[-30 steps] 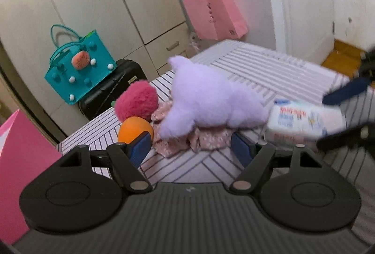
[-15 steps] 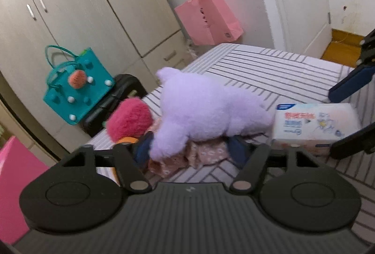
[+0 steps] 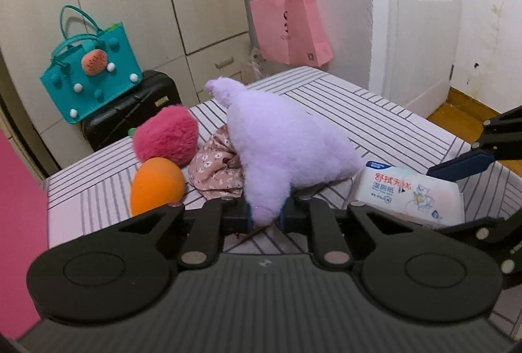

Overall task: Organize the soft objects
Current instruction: 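Grasp the white wipes packet with the right tool while the left tool reaches the floral scrunchie, then lift the wipes packet with the right tool while the left tool lifts the scrunchie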

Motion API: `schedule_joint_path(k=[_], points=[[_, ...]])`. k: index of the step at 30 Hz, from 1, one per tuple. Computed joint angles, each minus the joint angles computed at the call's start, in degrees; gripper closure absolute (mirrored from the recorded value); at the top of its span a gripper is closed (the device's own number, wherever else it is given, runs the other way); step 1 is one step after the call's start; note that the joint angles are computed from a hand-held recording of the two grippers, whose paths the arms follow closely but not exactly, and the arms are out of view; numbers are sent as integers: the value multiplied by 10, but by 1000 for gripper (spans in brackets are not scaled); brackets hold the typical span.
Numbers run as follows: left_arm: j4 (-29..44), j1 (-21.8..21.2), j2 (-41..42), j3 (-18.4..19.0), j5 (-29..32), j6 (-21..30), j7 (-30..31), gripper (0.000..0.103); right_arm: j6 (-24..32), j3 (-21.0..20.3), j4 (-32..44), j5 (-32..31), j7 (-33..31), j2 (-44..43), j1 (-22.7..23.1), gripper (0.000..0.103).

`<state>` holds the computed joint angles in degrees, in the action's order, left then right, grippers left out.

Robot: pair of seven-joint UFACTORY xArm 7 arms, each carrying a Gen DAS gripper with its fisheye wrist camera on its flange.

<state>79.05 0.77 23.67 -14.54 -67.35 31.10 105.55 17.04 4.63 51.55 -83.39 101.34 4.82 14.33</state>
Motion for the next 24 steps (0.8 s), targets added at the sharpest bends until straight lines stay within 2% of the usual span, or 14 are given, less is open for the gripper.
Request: schedule_joint_path(k=[5, 8, 10, 11, 12, 14, 18, 21, 24], points=[[-38, 14, -33, 1, -64, -8, 53, 91, 13, 2, 8, -5, 10, 7, 7, 41], [-47, 11, -47, 18, -71, 10, 45, 91, 4, 0, 15, -41, 50, 14, 7, 41], [-55, 8, -57, 25, -84, 10, 55, 91, 20, 3, 20, -40, 54, 19, 11, 41], [-58, 7, -62, 28, -89, 13, 61, 91, 33, 5, 22, -35, 48, 21, 15, 45], [-59, 5, -66, 34, -84, 16, 58, 91, 44, 6, 23, -30, 44, 22, 18, 57], [-56, -1, -72, 48, -45, 32, 13, 90, 51, 6, 23, -26, 45, 20, 21, 57], [-13, -1, -59, 69, 86, 105, -127, 90, 32, 5, 16, -21, 52, 13, 19, 57], [16, 8, -44, 67, 136, 146, -174, 89, 39, 8, 14, -18, 52, 11, 22, 57], [30, 20, -32, 56, 138, 162, -187, 88, 40, 8, 11, -26, 66, 10, 24, 57]])
